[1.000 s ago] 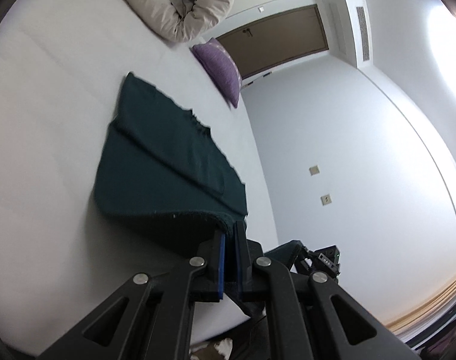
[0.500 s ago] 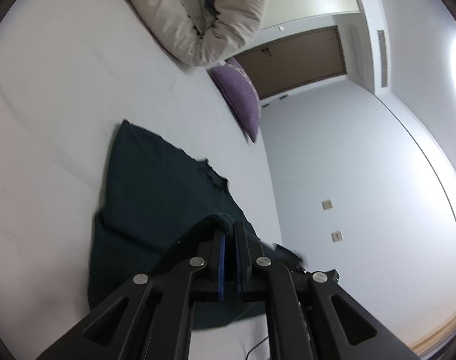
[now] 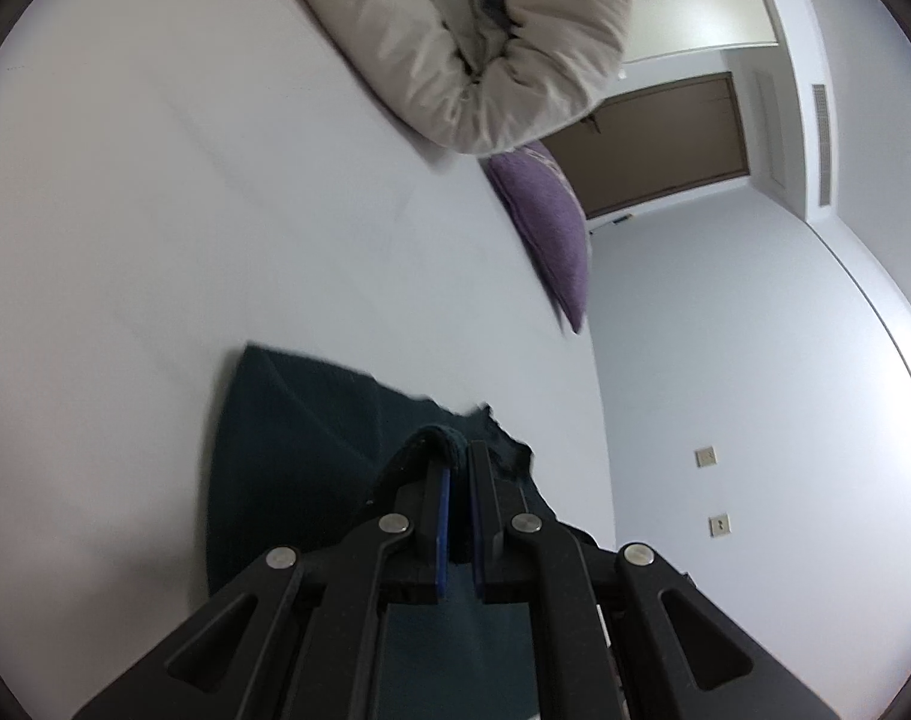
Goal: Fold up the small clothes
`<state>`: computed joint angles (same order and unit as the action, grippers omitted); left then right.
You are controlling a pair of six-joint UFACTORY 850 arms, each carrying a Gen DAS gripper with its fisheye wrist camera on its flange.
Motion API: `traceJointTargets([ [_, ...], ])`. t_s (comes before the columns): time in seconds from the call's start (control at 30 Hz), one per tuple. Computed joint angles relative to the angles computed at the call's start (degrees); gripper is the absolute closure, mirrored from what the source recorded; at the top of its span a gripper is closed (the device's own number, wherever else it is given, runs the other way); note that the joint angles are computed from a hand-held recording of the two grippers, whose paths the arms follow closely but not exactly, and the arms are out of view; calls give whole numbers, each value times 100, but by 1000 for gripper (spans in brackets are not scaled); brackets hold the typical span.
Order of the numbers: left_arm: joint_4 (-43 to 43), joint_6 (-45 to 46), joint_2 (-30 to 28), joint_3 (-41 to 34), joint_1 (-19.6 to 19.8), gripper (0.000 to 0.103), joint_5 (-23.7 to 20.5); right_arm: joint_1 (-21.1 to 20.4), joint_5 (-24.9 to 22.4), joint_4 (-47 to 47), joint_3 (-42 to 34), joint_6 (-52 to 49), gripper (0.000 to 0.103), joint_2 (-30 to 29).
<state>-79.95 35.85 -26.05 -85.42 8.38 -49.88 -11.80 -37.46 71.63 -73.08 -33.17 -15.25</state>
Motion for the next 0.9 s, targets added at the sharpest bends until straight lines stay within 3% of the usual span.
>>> traceJointTargets([
  [0.33, 485, -488, -557, -462, -107, 96, 351, 68, 403, -287, -513, 336, 96, -722],
  [0.4, 655, -606, -606, -522, -118, 84, 381, 2, 215, 109, -506, 57, 90, -828],
  [0.43, 563, -535, -609, -525, -99, 73, 308, -51, 115, 495, -449, -221, 88, -843],
  [0.47, 438, -440, -584, -513, -77, 60, 255, -73, 171, 650, -303, -370, 83, -740],
  [0.57, 142, -178, -366, -380, -16, 36, 408, -156, 512, 1157, 75, -771, 62, -423],
  [0.73, 41, 43, 49, -59, -4, 36, 529, -125, 624, 723, 445, -682, 62, 102],
  [0.9, 603, 376, 620, 446, -441, 36, 917, 365, 418, 440, 701, -1013, 62, 524],
])
